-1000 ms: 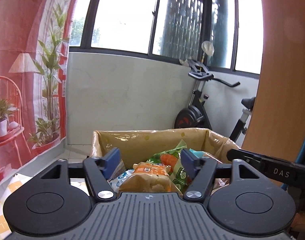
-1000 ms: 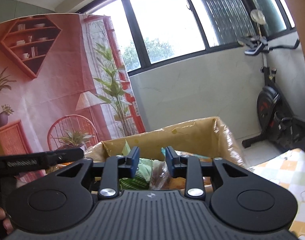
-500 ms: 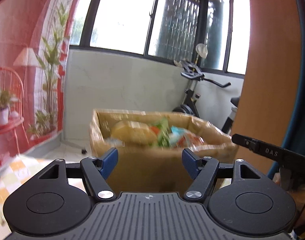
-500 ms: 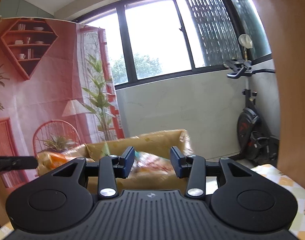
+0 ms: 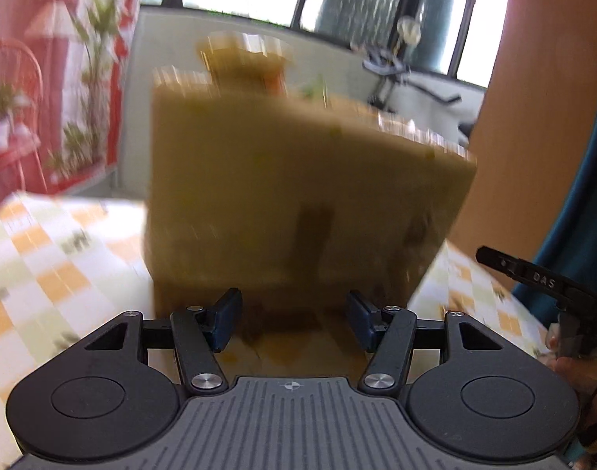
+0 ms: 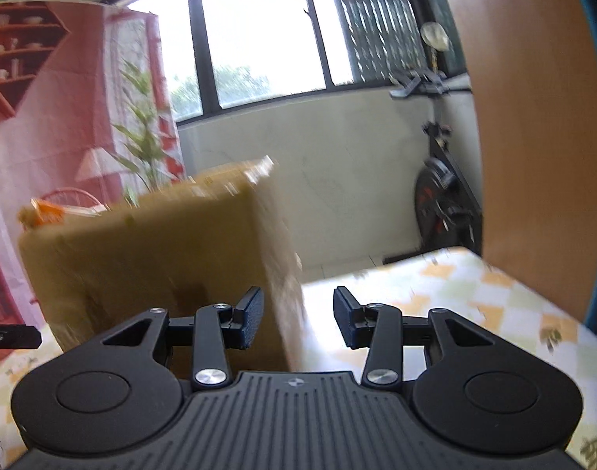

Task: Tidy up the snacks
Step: 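Move both tools back to the yellow candy packet and small orange sausage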

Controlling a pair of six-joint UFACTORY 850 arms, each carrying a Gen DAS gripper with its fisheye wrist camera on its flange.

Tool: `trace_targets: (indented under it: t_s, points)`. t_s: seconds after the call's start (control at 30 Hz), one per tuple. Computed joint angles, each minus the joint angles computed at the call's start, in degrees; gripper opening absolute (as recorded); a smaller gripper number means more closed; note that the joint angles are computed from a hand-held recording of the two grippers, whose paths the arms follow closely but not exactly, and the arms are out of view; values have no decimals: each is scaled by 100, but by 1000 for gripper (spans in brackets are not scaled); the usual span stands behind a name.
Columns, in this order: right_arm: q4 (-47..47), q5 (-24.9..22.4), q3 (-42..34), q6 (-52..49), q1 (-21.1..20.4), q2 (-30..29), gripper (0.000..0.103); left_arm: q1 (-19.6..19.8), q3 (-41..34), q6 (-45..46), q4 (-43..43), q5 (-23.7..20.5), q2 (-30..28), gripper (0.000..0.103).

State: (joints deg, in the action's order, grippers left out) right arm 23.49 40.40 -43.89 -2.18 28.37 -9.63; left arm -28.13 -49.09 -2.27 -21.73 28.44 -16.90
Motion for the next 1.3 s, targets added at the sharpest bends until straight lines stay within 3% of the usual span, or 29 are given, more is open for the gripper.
trace_targets:
  t_s: [0.1, 0.2, 0.43, 0.6, 0.7, 0.77, 0.83, 1.0, 1.3]
  points:
    - [178, -118, 70, -91, -45, -59, 43, -5, -200, -478, 507, -345, -298, 62]
    - [293, -227, 119, -198, -91, -112, 43, -61, -537, -182, 407, -785, -614, 62]
    - [410, -528, 136, -363, -231, -203, 52, -57, -1181, -1653, 1992, -1438, -1125, 64]
    - [237, -635, 102, -296, -334, -283, 53, -146, -1578, -1068, 1287, -1682, -1430, 64]
    - [202, -663, 74, -304, -373, -321, 56, -115, -1736, -1828, 1865, -1697, -1545, 70]
    - [296, -705, 37, -426, -386, -344, 63, -127, -1792, -2145, 2022, -1587, -1595, 80]
    - [540, -688, 1, -629, -381, -383, 68, -140, -1879, -2231, 2033, -1532, -1660, 81]
    - [1122, -872, -217, -874, -465, -560, 76, -271, -2157, -748, 670, -1642, -1836, 81]
    - [1696, -1229, -496, -1010, -613, -813, 77, -442, -2494, 1714, -1669, -1588, -2132, 81]
